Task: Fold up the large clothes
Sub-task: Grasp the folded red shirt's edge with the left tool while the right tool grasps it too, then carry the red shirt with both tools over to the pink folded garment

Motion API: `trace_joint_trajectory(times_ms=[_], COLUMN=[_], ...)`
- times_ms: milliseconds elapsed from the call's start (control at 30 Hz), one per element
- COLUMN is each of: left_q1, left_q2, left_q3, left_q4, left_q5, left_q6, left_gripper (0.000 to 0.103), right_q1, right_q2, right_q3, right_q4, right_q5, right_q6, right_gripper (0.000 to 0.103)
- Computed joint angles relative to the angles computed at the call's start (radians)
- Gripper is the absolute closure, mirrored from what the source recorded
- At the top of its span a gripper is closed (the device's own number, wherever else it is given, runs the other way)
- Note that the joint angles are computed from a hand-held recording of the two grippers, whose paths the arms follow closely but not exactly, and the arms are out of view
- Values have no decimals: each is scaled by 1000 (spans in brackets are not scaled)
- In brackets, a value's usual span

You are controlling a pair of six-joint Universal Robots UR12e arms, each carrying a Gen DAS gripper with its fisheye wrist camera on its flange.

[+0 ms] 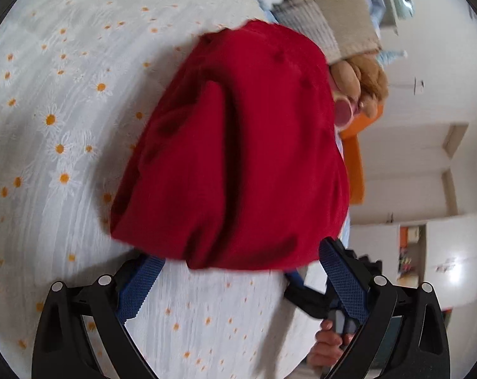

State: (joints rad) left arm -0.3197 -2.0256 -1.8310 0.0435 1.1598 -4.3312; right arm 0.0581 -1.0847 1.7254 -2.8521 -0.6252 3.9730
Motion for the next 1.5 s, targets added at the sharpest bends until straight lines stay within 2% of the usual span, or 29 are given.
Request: trace_joint_trajectory(times_ms=[67,167,200,300,333,400,467,567,633,667,700,767,800,867,967,1000,1067,1100,1133,1267,1333,1400,1467,1500], left_q1=[2,4,-1,-13,-19,-27,-24,4,32,39,45,47,43,29,-6,-20,-37,-47,-53,-70,-76,-87,-94,-91], left_q2=[-11,-19,-21,-24,-28,-25,-22,-25,-22,-21,-23,-26,-27,-26,-21,-20,-17,-13,-10,4,11,12,30,34], left_q3=[-3,4,10,27,42,53,59,72,86,97,122,150,164,171,151,143,153,160,167,179,187,206,189,189], left_q4=[48,59,56,26,-3,-38,-60,-88,-162,-210,-290,-365,-400,-407,-328,-298,-315,-334,-343,-350,-350,-350,-330,-318], left_q5=[15,25,49,110,131,168,177,89,-14,-44,-72,-77,-60,-1,129,180,247,282,306,374,397,426,437,430], left_q6=[-46,-77,-71,-52,-39,-32,-37,-36,20,56,99,96,86,63,51,55,95,129,157,259,323,389,415,419], left_gripper=[5,5,5,4,3,3,2,2,2,2,2,2,2,2,2,4,10,16,22,39,47,50,52,52], right_q1=[7,20,23,34,37,52,58,54,41,37,32,32,34,42,50,51,52,53,51,47,54,73,95,100], right_q2=[3,10,12,29,30,25,25,37,44,47,47,50,49,43,37,32,25,27,29,27,9,-14,-30,-32], right_q3=[-18,-36,-32,-7,-3,-12,-22,-44,-66,-89,-103,-130,-136,-130,-111,-102,-81,-77,-65,-46,-47,-67,-92,-101], right_q4=[5,-14,-57,-237,-259,-228,-208,-176,-93,-9,53,152,171,154,84,71,23,-4,-53,-119,-109,-80,-59,-59], right_q5=[-39,-81,-97,-154,-176,-231,-261,-242,-181,-146,-125,-111,-119,-156,-191,-204,-226,-230,-225,-219,-255,-332,-399,-408], right_q6=[10,42,65,209,220,211,269,328,286,227,187,146,143,155,164,162,159,164,175,169,99,-39,-162,-183], right_gripper=[20,15,15,10,6,4,3,3,3,3,3,3,3,3,5,10,18,23,30,42,48,51,53,53])
